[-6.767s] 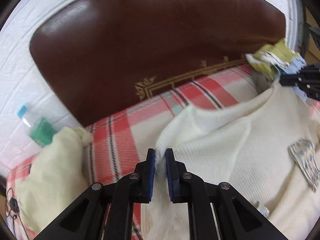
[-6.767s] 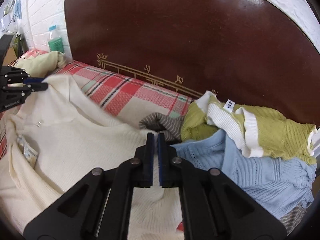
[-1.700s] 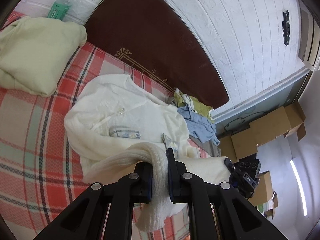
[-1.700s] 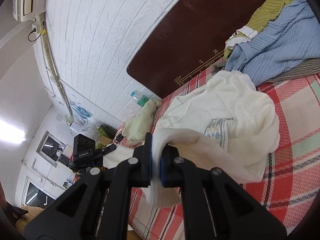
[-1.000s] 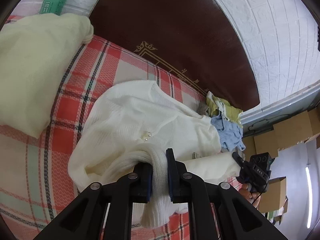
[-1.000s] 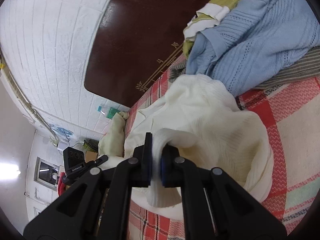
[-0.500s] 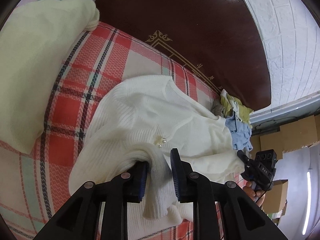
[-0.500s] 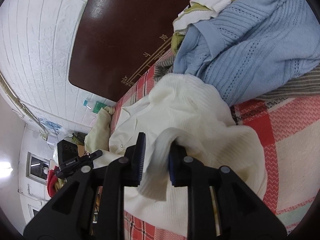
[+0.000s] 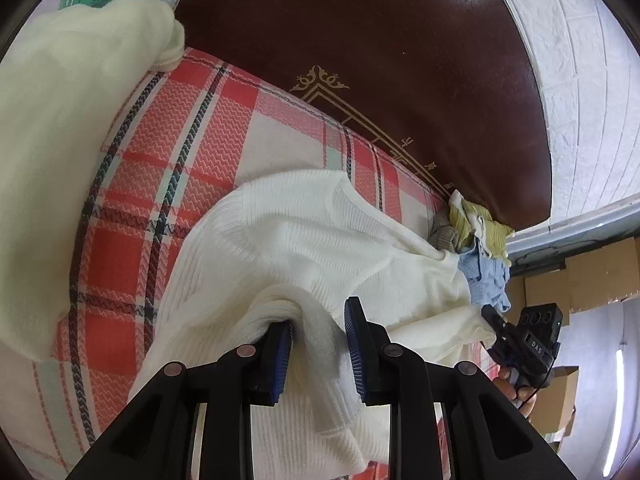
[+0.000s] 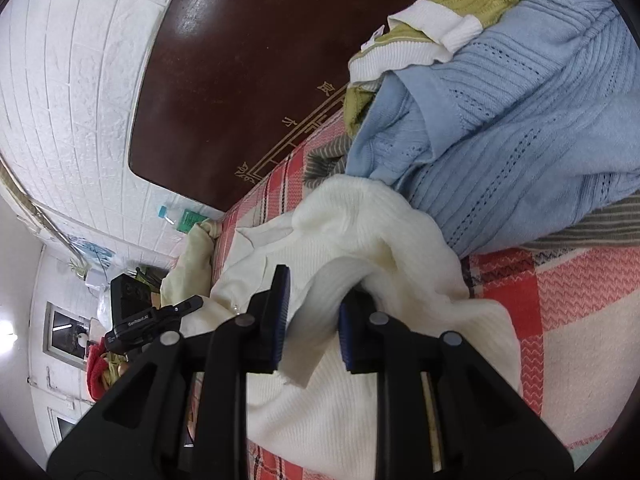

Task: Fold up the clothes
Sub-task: 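Lift the hem with both grippers and fold it up over the collar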

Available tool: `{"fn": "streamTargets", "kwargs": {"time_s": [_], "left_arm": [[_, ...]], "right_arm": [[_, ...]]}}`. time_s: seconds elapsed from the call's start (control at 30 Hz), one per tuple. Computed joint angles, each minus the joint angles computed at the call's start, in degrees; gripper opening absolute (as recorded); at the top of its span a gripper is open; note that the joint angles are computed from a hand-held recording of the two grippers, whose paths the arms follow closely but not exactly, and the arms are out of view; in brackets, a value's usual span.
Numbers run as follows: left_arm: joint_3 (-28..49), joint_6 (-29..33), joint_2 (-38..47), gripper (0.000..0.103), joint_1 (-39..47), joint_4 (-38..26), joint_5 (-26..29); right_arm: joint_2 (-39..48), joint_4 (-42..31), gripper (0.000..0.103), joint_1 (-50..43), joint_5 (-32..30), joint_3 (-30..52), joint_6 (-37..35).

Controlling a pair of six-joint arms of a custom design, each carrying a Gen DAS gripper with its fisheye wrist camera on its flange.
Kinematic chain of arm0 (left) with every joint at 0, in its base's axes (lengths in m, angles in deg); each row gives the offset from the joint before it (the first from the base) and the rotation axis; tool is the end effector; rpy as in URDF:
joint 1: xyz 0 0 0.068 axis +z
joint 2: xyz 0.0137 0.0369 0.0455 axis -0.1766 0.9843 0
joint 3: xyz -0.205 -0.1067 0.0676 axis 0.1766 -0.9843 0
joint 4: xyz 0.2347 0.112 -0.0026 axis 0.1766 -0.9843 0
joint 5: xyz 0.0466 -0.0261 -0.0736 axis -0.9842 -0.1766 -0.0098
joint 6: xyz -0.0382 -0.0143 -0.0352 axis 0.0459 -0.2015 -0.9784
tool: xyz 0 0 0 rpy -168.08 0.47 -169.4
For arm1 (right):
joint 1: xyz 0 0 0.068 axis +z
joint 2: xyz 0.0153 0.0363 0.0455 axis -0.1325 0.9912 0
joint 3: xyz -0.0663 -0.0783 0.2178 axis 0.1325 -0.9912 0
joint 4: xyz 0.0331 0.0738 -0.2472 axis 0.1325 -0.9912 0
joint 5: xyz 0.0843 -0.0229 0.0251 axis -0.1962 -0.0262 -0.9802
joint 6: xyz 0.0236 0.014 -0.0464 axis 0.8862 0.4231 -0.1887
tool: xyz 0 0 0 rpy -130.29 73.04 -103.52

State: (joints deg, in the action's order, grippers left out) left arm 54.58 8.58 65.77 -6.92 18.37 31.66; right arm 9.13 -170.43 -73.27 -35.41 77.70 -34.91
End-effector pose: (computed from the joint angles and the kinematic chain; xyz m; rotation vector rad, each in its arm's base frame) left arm 0.2511 -0.0103 0.1923 0.1910 2.7344 -1.0715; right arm 0.1032 -0.1590 0.2023 0.5296 2.3042 1.0244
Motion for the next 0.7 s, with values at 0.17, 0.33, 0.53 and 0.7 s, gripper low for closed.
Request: {"fn": "streamTargets", "kwargs": {"time_s": [0.17, 0.33, 0.53, 0.7], "left_arm": [[1.6, -1.0, 1.5, 0.028, 1.0, 0.0, 1.2], [1.6, -0.3, 2.2, 0.029, 1.9, -0.2, 0.6], [1.7, -0.1, 3.0, 0.029, 2.7, 0.0, 1.1], [2.1, -0.7, 3.4, 0.033, 3.4, -0.1, 2.2]], "right_arm": [[0.4, 0.1, 0.025, -0.1, 0.0, 1.3, 1.0], [-0.1, 0.1, 0.026, -1.4, 0.8, 2.6, 0.8], [-2.6, -0.3, 0.026, -3.2, 1.1, 3.3, -0.6], [-4.2, 0.4, 0.026, -3.0, 2.2, 3.6, 0.0]]}}
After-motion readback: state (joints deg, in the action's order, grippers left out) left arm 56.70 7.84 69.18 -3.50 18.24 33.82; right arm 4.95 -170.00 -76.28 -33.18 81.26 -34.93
